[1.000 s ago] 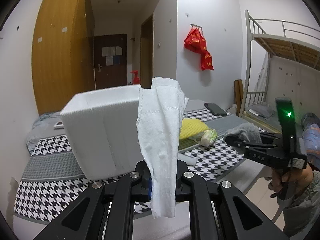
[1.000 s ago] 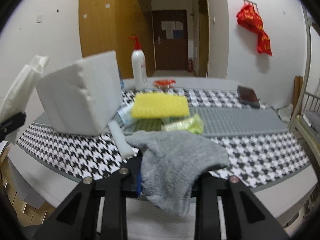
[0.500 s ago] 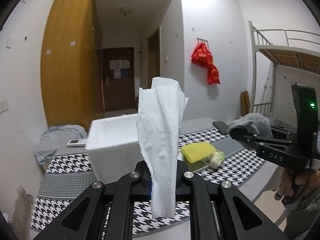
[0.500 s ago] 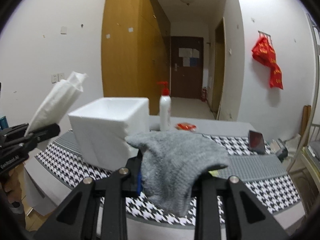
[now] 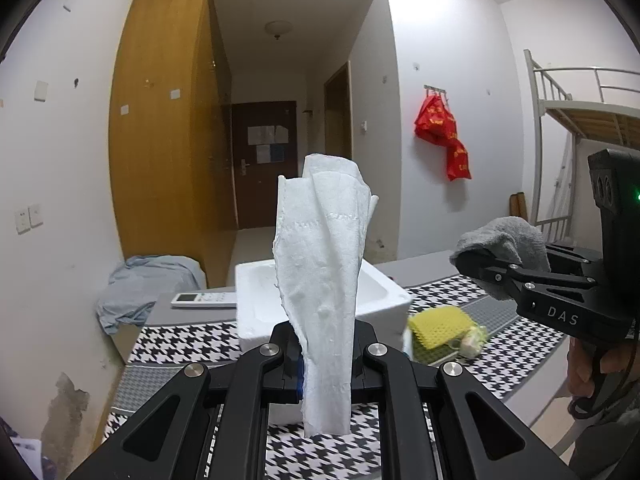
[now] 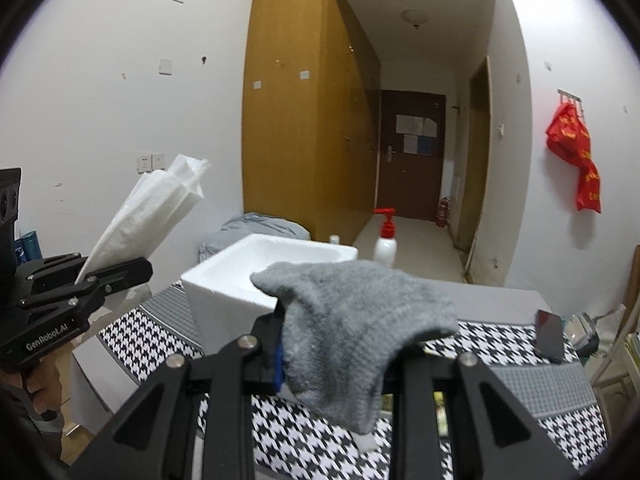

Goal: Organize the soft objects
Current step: 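Carry the grey sock over the white foam box and release it inside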

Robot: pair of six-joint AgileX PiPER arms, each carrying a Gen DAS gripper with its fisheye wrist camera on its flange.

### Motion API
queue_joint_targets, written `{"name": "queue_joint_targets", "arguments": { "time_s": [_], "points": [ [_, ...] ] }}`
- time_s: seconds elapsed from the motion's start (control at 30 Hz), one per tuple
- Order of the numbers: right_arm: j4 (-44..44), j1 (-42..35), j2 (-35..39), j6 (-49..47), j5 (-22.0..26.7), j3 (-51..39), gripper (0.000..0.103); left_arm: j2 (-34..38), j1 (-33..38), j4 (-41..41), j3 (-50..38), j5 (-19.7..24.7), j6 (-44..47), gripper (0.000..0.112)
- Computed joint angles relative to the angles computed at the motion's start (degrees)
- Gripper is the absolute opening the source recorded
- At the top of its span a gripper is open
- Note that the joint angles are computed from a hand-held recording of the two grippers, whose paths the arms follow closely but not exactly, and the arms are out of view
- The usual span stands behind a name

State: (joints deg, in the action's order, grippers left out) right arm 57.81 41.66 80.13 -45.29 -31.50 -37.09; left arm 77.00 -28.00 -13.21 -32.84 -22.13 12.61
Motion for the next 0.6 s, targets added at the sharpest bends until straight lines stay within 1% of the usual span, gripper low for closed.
{"name": "queue_joint_targets", "arguments": {
  "time_s": [0.17,0.27,0.33,0.43,0.6],
  "points": [
    [-4.29,-2.11,2.99,1.52,3.80,-4.34,0.032,1.39,1.25,-1.81,-2.49,1.00,1.70,0.013],
    [-7.42,-4.00,4.71,3.39,6.55,-6.74,0.032,2.70,1.93,-1.86,-4.12,1.59,1.83,0.013],
    [-8.99,-5.07,6.05,4.32,8.24,-8.53,0.032,3.59,2.63,-0.47,-5.17,1.93,0.63,0.013],
    [-10.09,-6.20,8.07,4.80,10.61,-11.25,0.032,5.13,3.43,-0.60,-7.18,3.11,0.78,0.013],
    [-7.46,-7.36,11.88,1.69,14.41,-16.70,0.032,7.40,4.67,1.62,-9.56,4.23,-1.22,0.013]
  ]
}}
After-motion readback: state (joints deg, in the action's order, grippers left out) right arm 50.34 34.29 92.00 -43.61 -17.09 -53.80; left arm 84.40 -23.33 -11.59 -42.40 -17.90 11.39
